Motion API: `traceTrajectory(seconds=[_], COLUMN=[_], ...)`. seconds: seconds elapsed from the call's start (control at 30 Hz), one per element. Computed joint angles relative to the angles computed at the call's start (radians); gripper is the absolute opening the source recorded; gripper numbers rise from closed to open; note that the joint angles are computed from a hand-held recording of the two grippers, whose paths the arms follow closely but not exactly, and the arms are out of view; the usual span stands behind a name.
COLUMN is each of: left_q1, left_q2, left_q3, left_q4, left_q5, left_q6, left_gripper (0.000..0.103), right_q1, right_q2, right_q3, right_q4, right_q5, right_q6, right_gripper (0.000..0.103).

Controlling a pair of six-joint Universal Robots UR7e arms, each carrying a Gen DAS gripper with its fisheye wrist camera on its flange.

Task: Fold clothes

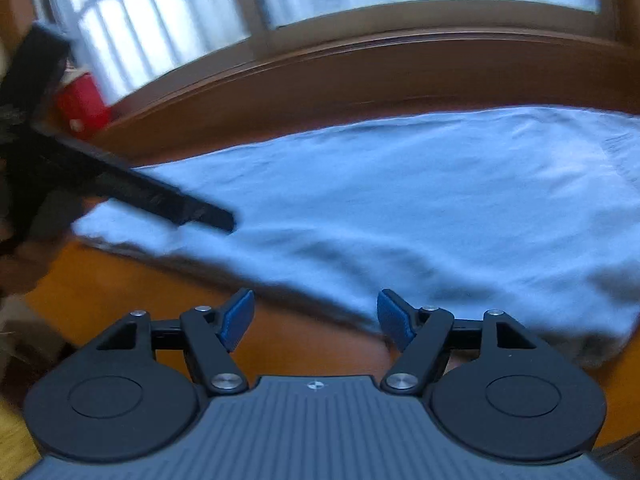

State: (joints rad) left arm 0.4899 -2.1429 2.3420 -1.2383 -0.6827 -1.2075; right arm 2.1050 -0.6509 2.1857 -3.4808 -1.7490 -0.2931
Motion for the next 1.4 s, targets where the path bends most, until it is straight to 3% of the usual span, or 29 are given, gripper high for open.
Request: traceTrajectory(seconds=[0.07,0.1,0.2,0.33,0.4,0.47,0.57,0.63,0.7,0.73,0.83,1.03,1.17,1.23,1.4], left_q1=[0.018,0.029,0.063,0.057,0.06,0.07,0.112,0.124,0.134,0.138,0.158,0.191,0.217,0.204,0.147], left_q2=[-0.03,-0.046,-0.081,-0.158,-0.195,-0.219,-0.224,-0.219,-0.215,-0.215,-0.217,-0.254,-0.309,-0.339,-0.405], left_q3=[-0.003,-0.004,-0.018,-0.032,-0.035,-0.035,-0.031,-0.031,-0.029,-0.027,-0.017,-0.023,-0.043,-0.059,-0.109], left_q4=[-0.019,-0.028,-0.04,-0.002,0.004,0.006,-0.052,-0.09,-0.128,-0.147,-0.196,-0.083,-0.005,0.058,0.251], left_q5=[-0.009,-0.014,-0.026,-0.032,-0.045,-0.047,-0.053,-0.053,-0.053,-0.054,-0.054,-0.02,-0.025,-0.021,-0.024], left_q6=[0.098,0.153,0.28,0.365,0.411,0.451,0.53,0.576,0.622,0.644,0.702,0.648,0.6,0.565,0.442], left_gripper=[0.083,0.083,0.083,0.083,0.083,0.083,0.083,0.083,0.083,0.083,0.083,0.083,0.086,0.087,0.091], right_q1=[0.007,0.028,0.087,0.094,0.081,0.111,0.166,0.209,0.221,0.218,0.235,0.213,0.265,0.289,0.286], right_q2=[-0.008,0.001,0.067,0.146,0.154,0.174,0.199,0.21,0.201,0.202,0.231,0.27,0.277,0.278,0.27], right_q3=[0.012,0.015,-0.016,-0.1,-0.1,-0.089,-0.08,-0.098,-0.094,-0.093,-0.133,-0.167,-0.185,-0.209,-0.231], right_q4=[0.032,-0.006,-0.208,-0.276,-0.246,-0.284,-0.278,-0.234,-0.215,-0.235,-0.319,-0.296,-0.189,-0.121,-0.138], right_q5=[0.038,0.013,-0.119,-0.307,-0.318,-0.335,-0.339,-0.383,-0.34,-0.312,-0.362,-0.352,-0.294,-0.309,-0.264], right_q6=[0.036,0.052,0.093,0.162,0.241,0.264,0.274,0.273,0.304,0.319,0.3,0.403,0.331,0.29,0.234], right_gripper=[0.07,0.069,0.071,0.071,0.073,0.073,0.076,0.076,0.075,0.075,0.075,0.076,0.083,0.085,0.084])
